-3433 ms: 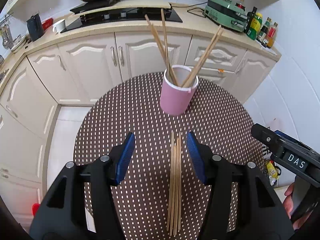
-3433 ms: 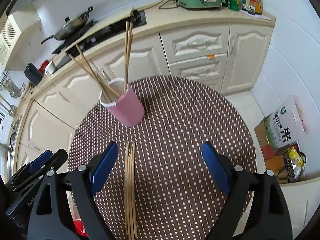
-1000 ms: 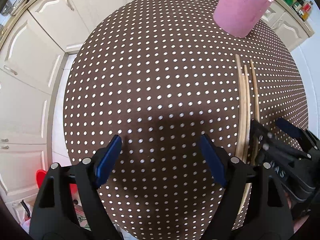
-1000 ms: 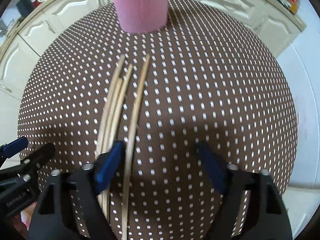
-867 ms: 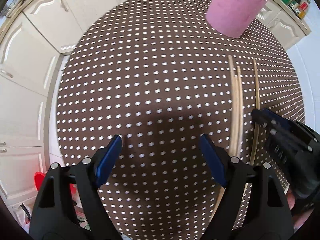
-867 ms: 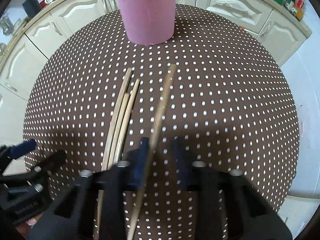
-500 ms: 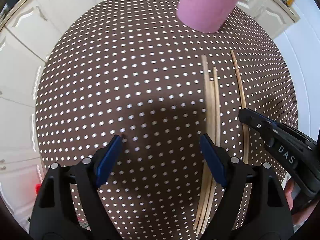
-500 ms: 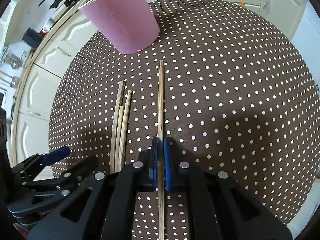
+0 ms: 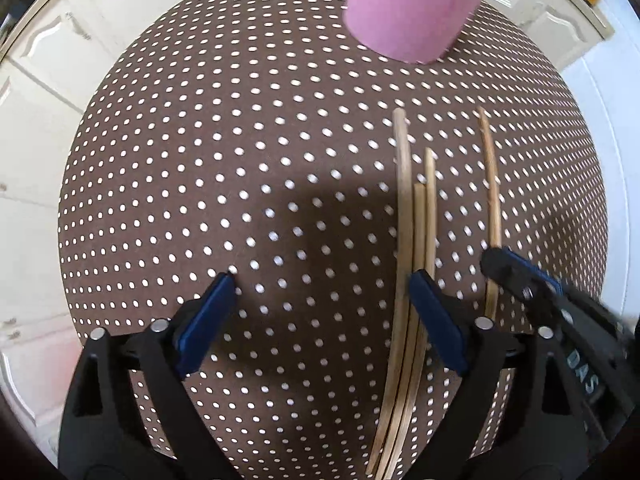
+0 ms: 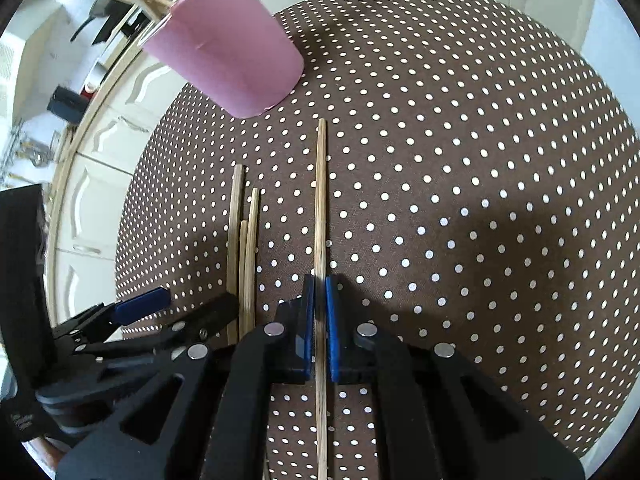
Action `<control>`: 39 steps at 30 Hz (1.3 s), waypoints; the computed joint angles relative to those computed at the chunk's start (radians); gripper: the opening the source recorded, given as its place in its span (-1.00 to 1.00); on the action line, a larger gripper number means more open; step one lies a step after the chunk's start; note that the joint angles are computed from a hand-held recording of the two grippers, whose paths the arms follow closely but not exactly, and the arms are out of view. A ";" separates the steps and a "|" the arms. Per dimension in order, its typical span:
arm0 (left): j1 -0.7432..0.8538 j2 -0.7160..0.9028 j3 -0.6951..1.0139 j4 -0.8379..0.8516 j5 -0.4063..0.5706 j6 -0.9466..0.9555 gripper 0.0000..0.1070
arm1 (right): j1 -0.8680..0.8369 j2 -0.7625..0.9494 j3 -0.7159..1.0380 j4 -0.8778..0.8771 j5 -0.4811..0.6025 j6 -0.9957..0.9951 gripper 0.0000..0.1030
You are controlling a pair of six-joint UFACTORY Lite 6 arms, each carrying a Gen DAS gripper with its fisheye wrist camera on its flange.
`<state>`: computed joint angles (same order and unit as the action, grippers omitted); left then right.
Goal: Organize utensils
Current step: 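Lower both grippers to the bundle and close each on one chopstick, then lift the held chopsticks upright with both grippers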
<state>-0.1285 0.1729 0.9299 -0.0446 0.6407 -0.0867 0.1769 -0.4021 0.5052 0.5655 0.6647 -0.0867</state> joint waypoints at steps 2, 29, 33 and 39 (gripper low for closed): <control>-0.054 0.134 0.128 0.085 0.016 -0.110 0.68 | 0.016 0.014 0.018 -0.043 -0.004 0.028 -0.93; 0.032 -0.177 -0.035 0.113 -0.011 -0.146 -0.89 | 0.199 0.022 0.224 -0.335 0.017 0.454 -0.91; 0.109 -0.355 -0.116 0.064 0.025 -0.041 -0.89 | 0.178 0.001 0.279 -0.357 0.028 0.464 -0.91; 0.178 -0.530 -0.115 -0.020 0.102 0.056 -0.89 | 0.159 -0.014 0.354 -0.407 0.030 0.485 -0.91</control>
<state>0.0492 -0.3575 0.8154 -0.0648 0.7427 -0.0308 0.3359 -0.4160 0.8597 0.1581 0.6951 0.3985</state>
